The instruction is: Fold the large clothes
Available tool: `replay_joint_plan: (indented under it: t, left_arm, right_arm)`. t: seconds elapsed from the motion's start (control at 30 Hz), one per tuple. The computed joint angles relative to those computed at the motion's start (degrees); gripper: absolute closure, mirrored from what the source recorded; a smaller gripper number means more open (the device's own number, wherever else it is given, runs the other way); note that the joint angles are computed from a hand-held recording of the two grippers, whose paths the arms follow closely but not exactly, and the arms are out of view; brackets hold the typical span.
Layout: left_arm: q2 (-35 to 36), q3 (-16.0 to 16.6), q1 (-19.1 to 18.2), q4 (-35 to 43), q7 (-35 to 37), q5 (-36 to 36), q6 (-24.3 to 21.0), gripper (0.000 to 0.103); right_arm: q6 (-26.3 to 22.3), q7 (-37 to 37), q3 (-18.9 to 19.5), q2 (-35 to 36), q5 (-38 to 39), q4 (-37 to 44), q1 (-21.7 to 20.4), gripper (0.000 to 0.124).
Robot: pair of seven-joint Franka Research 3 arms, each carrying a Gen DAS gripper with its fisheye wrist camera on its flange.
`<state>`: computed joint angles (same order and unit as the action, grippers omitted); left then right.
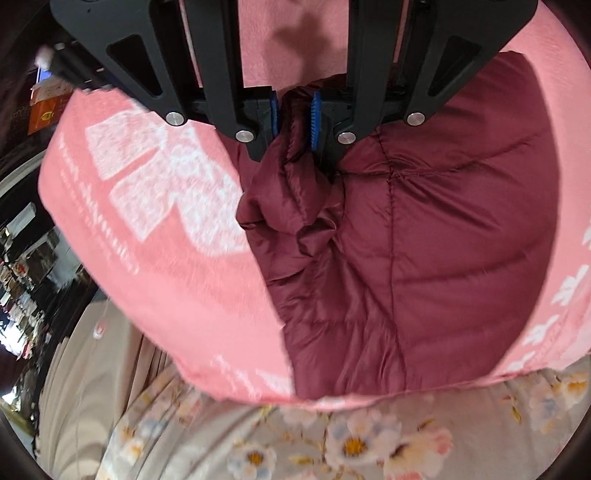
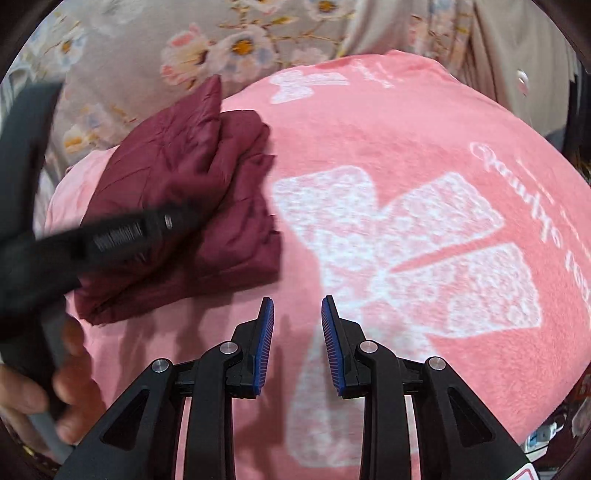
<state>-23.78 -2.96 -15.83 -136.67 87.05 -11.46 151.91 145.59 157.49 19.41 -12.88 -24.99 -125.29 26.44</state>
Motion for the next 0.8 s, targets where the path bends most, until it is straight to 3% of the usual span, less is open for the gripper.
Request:
replay_joint_plan:
  t: [0.1,0.2,0.27,0.33,0.43,0.53,0.6,0.67,0.8]
  left_arm:
    - [0.35,0.26,-0.36,-0.52,0.64,-0.59,-0.02,0.088]
    - [-3.2,4.91,-4.78,-1.25,7.57,-8.29,-1.41,0.06]
    - [-7.17,5.33,-4.82,-2.62,9.61,-10.12,0.04,0.032]
    - [-10.79,5.81,-4.22,-3.51,10.06,-10.16,1.94,0.023]
    - [-13.7,8.19,-2.94,-2.08,8.44,-10.35,2.4,0.023]
    - [-11.69,6.85,3.53,1.77,2.82,-5.62,2.25,0.023]
    - [-9.2,3.17,10.62,4.66,-3.66,1.06,1.61,0.023]
    - [-5.67,1.83,14.44,8.65,-8.06,6.05,-0.3,0.023]
    - [1.52,2.81,16.04,16.56,-11.1,9.45,-4.08,0.023]
  right_arm:
    - [1.09,0.38,-0.32,-0.35,-0.35,-0.46,-0.62,0.097]
    - [1.18,-0.76,-0.9,-0.54,-1.16,0.61,-1.53,0.096]
    - [1.45,-1.05,-0.99,-0.63,-2.2,2.57,-2.4,0.088]
    - [3.7,-1.25,-1.46,-0.83,-2.61,3.67,-3.27,0.078]
    - [7.74,-3.48,-2.14,1.5,-2.18,8.86,-4.3,0.067]
    - [9.18,-9.5,-3.8,7.84,1.63,17.39,-3.38,0.064]
    - [9.13,-13.87,-5.45,13.03,6.68,23.67,-1.8,0.064]
    - [7.66,-18.51,-6.61,18.74,13.66,30.62,-0.78,0.063]
    - [0.38,-20.54,-7.88,31.69,25.55,46.96,-0.2,0.063]
